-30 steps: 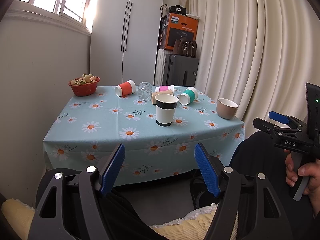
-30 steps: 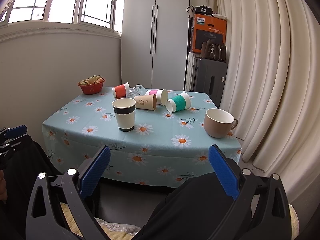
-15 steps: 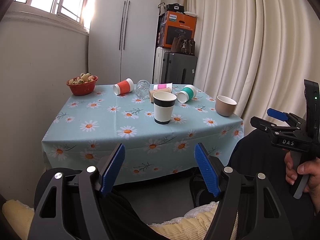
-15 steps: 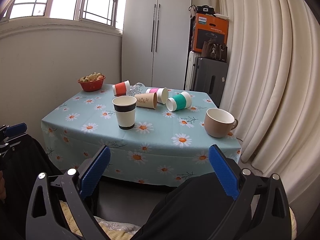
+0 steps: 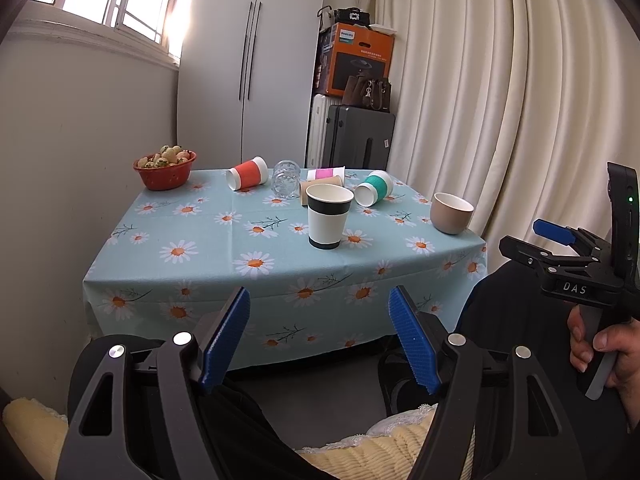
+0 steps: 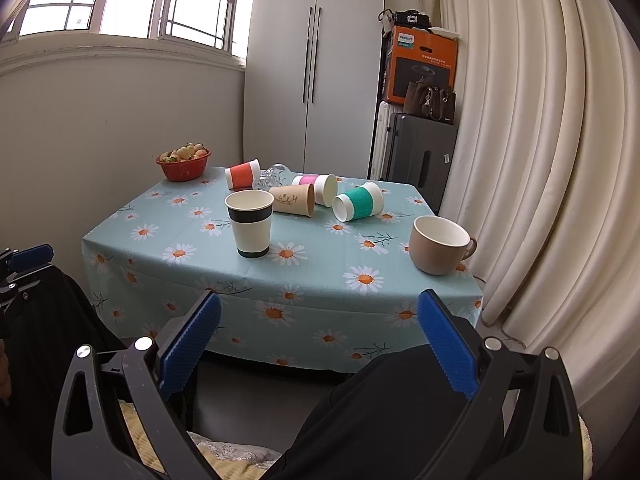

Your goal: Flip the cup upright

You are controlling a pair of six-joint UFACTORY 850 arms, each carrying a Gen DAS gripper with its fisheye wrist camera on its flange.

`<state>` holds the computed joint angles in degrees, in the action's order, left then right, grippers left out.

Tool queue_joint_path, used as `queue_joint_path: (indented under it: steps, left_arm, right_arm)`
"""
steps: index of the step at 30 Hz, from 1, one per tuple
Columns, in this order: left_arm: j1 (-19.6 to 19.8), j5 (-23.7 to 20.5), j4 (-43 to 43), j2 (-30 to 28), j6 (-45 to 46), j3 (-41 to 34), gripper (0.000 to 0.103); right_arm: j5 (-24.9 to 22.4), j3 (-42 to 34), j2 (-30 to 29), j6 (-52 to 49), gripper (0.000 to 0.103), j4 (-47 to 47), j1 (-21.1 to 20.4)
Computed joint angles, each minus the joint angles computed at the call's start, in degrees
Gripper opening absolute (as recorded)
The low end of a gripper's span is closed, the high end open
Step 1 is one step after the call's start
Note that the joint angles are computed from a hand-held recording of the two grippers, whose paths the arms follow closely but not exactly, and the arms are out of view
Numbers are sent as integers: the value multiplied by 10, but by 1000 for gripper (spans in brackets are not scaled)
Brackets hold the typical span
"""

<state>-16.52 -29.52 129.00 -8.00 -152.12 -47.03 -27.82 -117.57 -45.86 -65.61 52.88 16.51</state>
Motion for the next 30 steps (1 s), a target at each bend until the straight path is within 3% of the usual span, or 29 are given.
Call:
queue_joint_path:
  steps: [30]
  left_arm:
    - [-5,-4,-36,-8,41,-8,70]
  right_arm:
    - [0,-4,-3,5,97,-8,1]
